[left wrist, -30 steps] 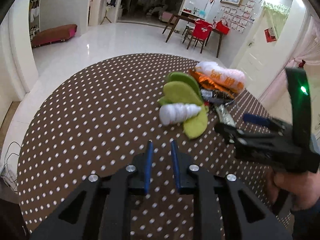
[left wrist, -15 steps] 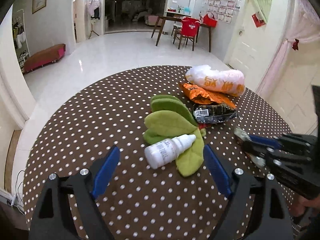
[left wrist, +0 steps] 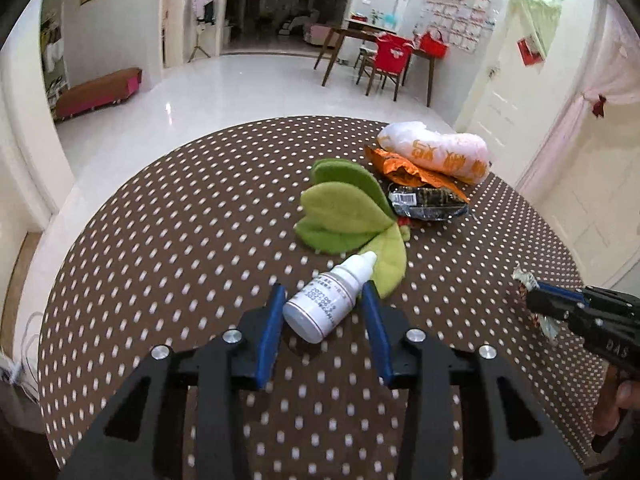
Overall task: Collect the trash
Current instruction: 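Carry the dropper bottle and clear wrapper to the blue bucket and open both grippers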
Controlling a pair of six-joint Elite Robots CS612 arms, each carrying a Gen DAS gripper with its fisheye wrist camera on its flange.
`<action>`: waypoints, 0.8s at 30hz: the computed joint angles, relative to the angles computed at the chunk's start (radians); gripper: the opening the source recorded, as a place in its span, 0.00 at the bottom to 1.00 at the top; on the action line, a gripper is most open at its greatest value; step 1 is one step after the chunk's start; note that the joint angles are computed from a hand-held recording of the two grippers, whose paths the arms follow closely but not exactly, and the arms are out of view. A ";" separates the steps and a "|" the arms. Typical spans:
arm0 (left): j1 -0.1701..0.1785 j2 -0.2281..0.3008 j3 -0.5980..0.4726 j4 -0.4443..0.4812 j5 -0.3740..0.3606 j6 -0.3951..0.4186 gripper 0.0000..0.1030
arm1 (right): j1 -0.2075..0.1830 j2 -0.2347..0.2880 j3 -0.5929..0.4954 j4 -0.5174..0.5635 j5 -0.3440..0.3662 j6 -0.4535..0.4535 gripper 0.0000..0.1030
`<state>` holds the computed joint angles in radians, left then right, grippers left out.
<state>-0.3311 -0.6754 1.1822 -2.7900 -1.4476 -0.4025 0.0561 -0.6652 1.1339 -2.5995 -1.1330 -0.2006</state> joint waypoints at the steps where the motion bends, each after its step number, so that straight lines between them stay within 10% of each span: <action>1: -0.002 -0.012 0.022 -0.017 0.002 -0.011 0.37 | -0.003 -0.005 0.006 -0.006 0.005 0.002 0.14; 24: -0.099 -0.040 -0.004 -0.057 -0.103 0.107 0.37 | -0.156 -0.107 0.168 -0.285 0.069 0.290 0.14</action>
<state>-0.4303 -0.7150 1.1777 -2.8469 -1.5510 -0.2954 -0.0999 -0.7726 1.3015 -2.8843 -1.0641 0.0898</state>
